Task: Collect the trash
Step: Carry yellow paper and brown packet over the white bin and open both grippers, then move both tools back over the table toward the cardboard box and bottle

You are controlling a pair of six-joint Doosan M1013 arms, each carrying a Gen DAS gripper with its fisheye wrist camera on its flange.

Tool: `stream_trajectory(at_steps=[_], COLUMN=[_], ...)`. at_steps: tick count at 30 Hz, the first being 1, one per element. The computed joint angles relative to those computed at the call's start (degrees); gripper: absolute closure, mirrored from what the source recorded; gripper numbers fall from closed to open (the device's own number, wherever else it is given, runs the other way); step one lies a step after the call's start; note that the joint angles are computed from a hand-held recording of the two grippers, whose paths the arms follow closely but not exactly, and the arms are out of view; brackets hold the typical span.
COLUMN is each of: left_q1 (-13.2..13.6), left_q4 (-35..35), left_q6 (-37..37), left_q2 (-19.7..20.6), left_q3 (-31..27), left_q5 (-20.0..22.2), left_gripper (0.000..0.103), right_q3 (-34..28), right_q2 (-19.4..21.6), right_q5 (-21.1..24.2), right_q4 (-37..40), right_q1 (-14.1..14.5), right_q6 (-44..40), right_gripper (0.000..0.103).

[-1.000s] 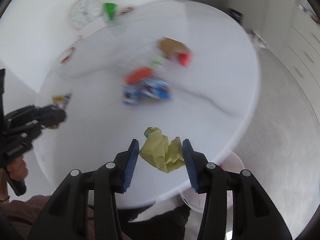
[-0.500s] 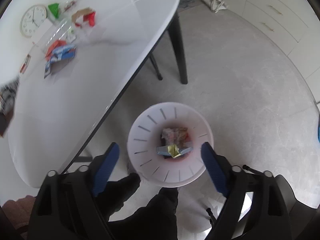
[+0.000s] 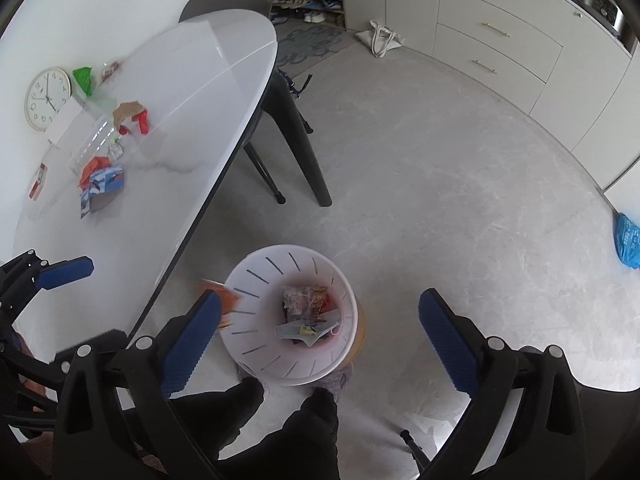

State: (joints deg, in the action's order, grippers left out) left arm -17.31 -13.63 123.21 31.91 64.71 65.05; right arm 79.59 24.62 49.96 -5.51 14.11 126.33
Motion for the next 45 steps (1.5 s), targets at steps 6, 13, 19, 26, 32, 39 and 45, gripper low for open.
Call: stream_trajectory(at_steps=[6,13,19,26,32,39,45], left_q1=[0.0,0.5,1.6,3.6,6.6,9.0,10.2], left_q4=[0.1,0.3,1.9,6.4,9.1,15.0,14.5], left_q6=[-3.3,-5.3,-7.5,-9.2,-11.6,-11.0,-7.9], left_q2=[-0.2,-0.6,-0.7,0.2,3.2,9.9,21.4], left_q3=[-0.6,-0.4,-0.5,-1.5,-6.2,-17.2,-37.6], left_q5=[-0.4,-1.2,-2.7,-6.4,-6.5,-5.1,5.6], left_gripper=[0.008,0.008,0.008,0.008,0.008,0.008,0.008], right_q3=[1.1,0.5,-1.5,-5.7,-11.1,-21.8,-36.4], right_q2=[-1.2,-1.3,-0.2,2.5,5.7,12.0,20.5], right_q5=[-1.7,-1.9,-1.3,-0.1,0.8,4.8,11.9], right_q4=[2.1,2.0,1.8,3.4,4.7,7.3,10.2], right_q1=[-0.6,-0.2,0.5,1.2,2.0,2.7,2.8], right_q6=[1.4,1.7,0.5,-3.0,-6.7,-13.0,-20.1], right_gripper=[0.003,0.003,0.003,0.003,0.003,0.003,0.003])
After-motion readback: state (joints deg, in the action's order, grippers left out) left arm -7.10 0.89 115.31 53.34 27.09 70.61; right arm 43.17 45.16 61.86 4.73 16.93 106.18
